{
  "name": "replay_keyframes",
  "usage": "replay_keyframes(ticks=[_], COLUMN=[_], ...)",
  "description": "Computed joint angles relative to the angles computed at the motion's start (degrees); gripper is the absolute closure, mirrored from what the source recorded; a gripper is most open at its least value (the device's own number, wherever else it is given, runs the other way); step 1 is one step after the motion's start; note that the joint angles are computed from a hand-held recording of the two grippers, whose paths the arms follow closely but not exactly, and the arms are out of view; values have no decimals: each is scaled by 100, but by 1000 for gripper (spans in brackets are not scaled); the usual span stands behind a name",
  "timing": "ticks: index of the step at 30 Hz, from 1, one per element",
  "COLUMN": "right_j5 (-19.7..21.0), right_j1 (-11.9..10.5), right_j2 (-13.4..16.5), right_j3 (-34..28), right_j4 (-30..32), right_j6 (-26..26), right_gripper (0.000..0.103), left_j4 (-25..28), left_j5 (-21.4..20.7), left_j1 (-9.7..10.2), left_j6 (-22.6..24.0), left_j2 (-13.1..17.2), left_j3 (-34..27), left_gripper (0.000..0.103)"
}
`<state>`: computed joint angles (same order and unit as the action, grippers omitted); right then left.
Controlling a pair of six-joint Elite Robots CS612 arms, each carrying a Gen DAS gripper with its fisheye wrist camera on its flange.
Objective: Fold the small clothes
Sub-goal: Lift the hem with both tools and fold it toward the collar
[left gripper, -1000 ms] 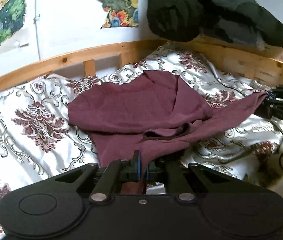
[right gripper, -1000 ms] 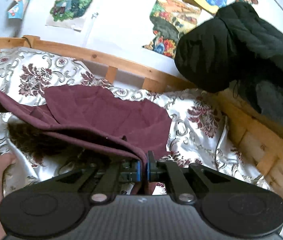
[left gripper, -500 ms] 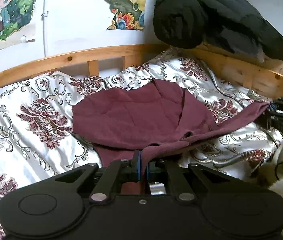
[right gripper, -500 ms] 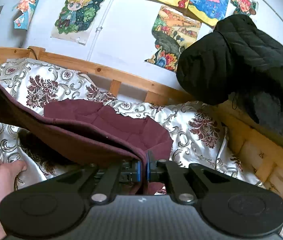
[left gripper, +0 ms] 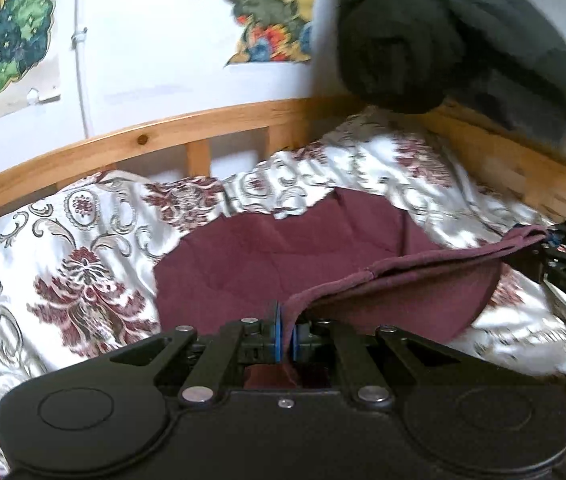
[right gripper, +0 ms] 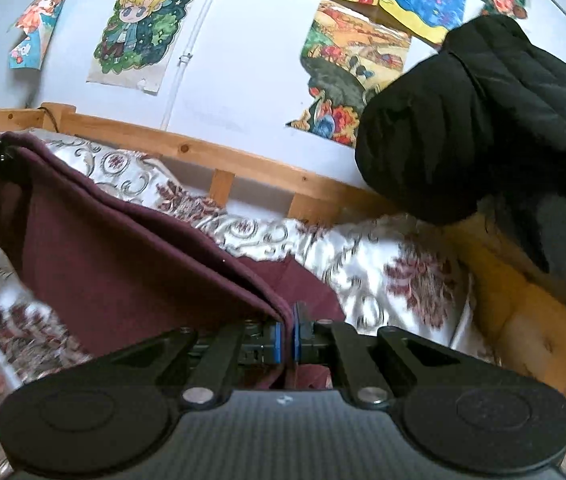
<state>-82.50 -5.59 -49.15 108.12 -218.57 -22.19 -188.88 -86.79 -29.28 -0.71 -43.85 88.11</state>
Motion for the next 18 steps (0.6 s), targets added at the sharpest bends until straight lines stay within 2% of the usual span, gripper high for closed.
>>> replay_keyframes(ticks=[6,14,18], right_j5=[-62,-239,-336], right_j1=[52,80,113], right_j2=[416,995,1261], right_j3=[-908,-1865,-2265], right_j4=[517,1244,1573], right_j6=[-27,548,600], right_gripper=[96,96,96], left_j4=[1376,2350,2880], left_j5=[280,-112,-189], left_j1=[99,327,399], left_j6=[-140,-69,-109], left_j2=[397,1227,1616], left_j3=[-1186,-2651,-3312], left_gripper=[98,98,98])
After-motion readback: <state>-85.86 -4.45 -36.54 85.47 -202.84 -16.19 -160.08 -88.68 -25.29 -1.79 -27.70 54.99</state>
